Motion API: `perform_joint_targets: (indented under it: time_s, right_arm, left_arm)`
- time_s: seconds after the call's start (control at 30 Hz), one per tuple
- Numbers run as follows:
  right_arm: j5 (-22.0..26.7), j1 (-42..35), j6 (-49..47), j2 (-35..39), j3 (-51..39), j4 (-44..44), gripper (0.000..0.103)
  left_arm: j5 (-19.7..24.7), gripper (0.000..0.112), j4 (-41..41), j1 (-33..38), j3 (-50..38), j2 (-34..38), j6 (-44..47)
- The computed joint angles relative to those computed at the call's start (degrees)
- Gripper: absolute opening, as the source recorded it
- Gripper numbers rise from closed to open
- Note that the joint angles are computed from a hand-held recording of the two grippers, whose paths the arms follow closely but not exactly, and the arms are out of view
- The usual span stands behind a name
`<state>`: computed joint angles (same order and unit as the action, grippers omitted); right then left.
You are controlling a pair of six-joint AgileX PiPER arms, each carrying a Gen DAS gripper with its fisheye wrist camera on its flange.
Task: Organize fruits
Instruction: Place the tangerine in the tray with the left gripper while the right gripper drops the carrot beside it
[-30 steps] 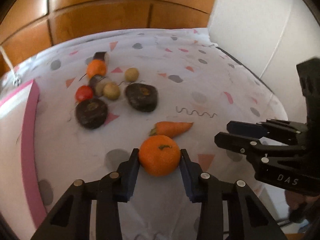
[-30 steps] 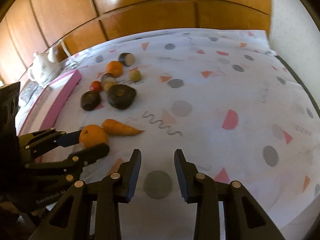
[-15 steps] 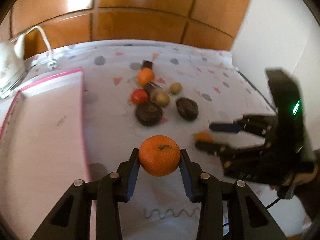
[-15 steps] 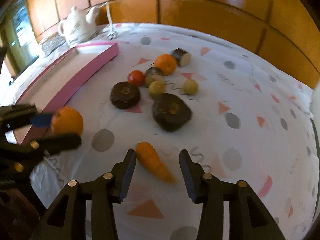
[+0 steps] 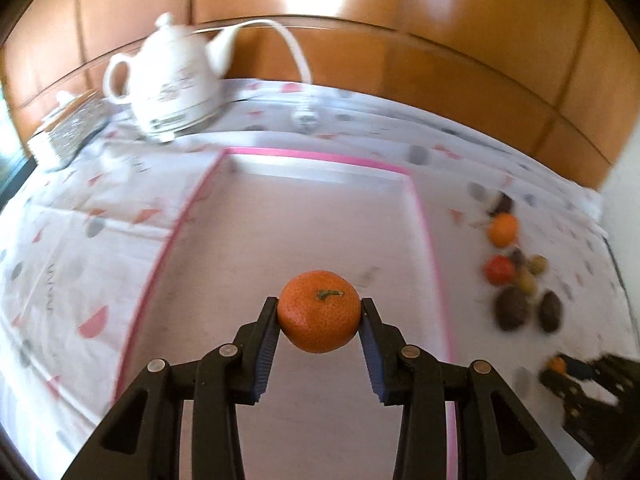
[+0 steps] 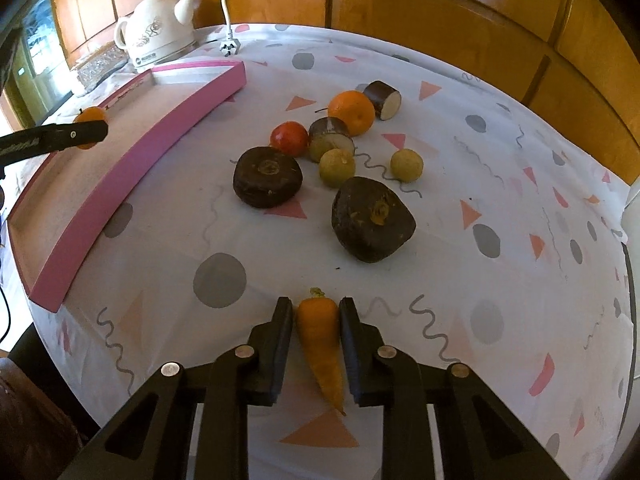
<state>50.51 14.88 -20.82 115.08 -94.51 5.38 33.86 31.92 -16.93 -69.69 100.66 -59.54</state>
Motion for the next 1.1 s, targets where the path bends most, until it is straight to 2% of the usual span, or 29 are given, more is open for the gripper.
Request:
perform_joint_targets:
  time_s: [0.1,0.27,0.43,0.63,0.87,1.0,1.1]
  right_arm:
    - [-1.3,0.6,1.6,-0.7,1.1,-1.4,0.024]
    - [-4.6,1.3,4.4,-2.3,4.4,-2.8,0.021]
    - [-5.8,2.6,8.5,-3.5,6.0,-5.9,0.021]
    - [-4.3,4.3,5.3,-4.8,4.6,1.2,0.021]
    - [1.3,7.2,1.6,-1.6,-4.9,13.5,0.021]
    - [5.9,9.8,4.2,3.9,-14.6,16.8,0.021]
    - [8.0,12.3,7.7,8.5,-22.4,15.8,0.021]
  left_arm:
    - [0.4,0.042,2.4,0.4,1.4,-0.8,-3.3]
    - [0.3,0.056,8.6,-1.4,4.7,-4.2,-9.8]
    - [-0.4,0.061,8.5,-1.4,6.2,-6.9,-10.0]
    - [-1.0,0.064,8.8,-1.8,9.3,-9.8,-11.2]
    - [-2.1,0.064,9.2,-0.5,13.4,-13.2,-13.1]
    - [-1.8,0.065,10.4,0.3,15.3,-14.8,-14.4]
    - [-2.0,0.065,10.3,1.1,16.5,-15.8,-14.5]
